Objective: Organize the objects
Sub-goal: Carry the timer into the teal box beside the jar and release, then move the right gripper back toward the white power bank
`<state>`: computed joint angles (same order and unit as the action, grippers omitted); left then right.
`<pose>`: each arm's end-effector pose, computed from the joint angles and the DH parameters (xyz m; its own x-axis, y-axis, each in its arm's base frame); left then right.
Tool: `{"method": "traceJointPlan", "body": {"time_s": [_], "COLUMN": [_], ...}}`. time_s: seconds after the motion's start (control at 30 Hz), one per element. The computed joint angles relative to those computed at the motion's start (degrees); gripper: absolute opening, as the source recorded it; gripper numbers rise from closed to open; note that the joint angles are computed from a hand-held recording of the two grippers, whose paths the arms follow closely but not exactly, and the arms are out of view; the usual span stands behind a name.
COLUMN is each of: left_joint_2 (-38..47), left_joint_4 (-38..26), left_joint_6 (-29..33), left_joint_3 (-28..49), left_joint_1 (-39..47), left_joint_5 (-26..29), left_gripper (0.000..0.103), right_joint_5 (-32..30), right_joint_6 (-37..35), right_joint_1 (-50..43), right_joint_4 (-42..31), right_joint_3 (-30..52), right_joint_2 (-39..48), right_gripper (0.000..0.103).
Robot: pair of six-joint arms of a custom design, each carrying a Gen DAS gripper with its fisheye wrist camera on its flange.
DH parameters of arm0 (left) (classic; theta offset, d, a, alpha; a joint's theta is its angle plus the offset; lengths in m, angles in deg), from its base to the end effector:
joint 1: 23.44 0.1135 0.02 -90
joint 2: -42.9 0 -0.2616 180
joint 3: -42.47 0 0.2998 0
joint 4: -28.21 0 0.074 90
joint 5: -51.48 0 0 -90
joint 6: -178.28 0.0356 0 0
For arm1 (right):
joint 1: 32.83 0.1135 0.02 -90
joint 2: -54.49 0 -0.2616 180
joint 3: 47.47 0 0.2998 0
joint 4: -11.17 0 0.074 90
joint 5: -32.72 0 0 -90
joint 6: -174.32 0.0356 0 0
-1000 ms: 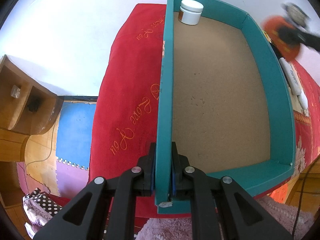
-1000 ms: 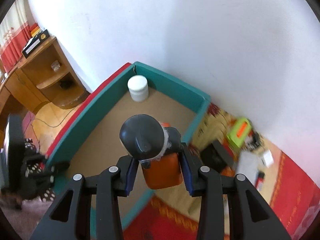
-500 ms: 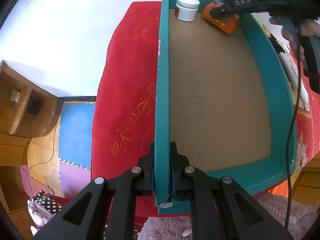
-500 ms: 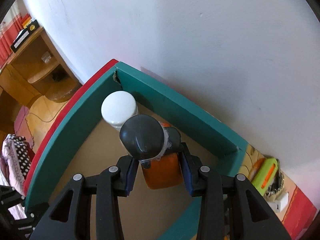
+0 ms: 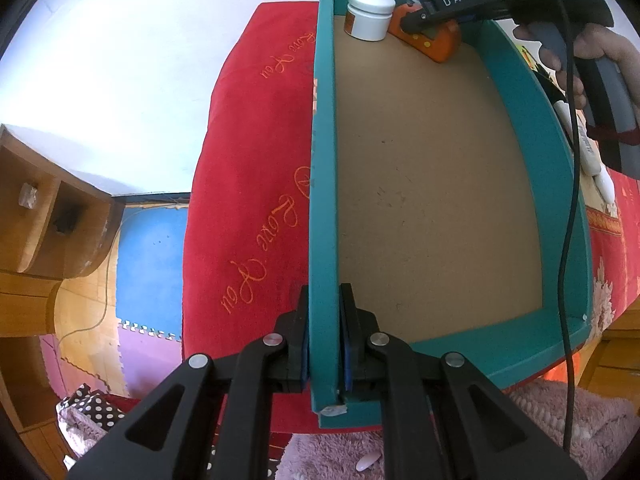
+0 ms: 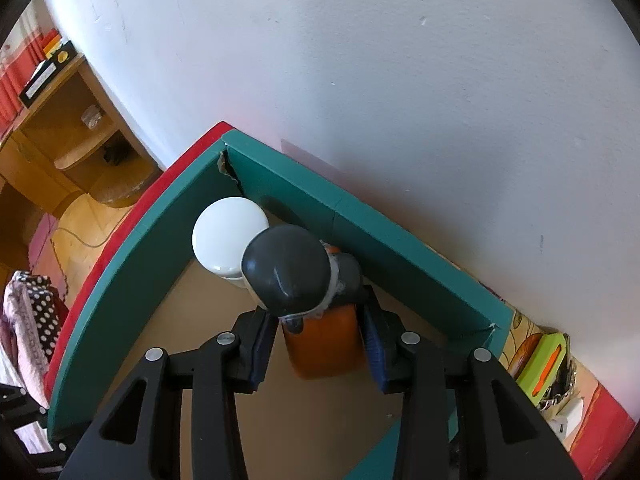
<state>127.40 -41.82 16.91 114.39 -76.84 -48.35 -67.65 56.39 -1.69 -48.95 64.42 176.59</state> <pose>0.1847 -0.2385 0.2004 -0.9261 -0.3191 -0.2015 -0.3118 0.9477 -0.0678 0.4167 0.2593 0.1793 -0.4495 -0.8099 -0.3768 -0.8728 0.4881 -0.0079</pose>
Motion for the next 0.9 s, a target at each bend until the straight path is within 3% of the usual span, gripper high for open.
{"method": "traceJointPlan", "body": {"time_s": [0.3,0.9], "left_joint_2": [-0.5,1.0], "left_joint_4": [0.9,0.3], "left_joint_6": [-0.3,0.0], "left_joint_3": [-0.8,0.6], "left_joint_1": [0.2,-1.2], "left_joint_5": [-0.2,-1.5], "left_gripper": [0.009,0.009], "right_joint_5": [-3.6,-8.7], "right_joint_6": [0.9,-3.9], "right_joint_1": [-2.1,-13.8], "right_joint_4": [2.0,-2.3], "right_joint_3": [-7.0,-22.7], "right_joint_2": [-8.1,-28.9], "right_gripper": [0.052,0.052]}}
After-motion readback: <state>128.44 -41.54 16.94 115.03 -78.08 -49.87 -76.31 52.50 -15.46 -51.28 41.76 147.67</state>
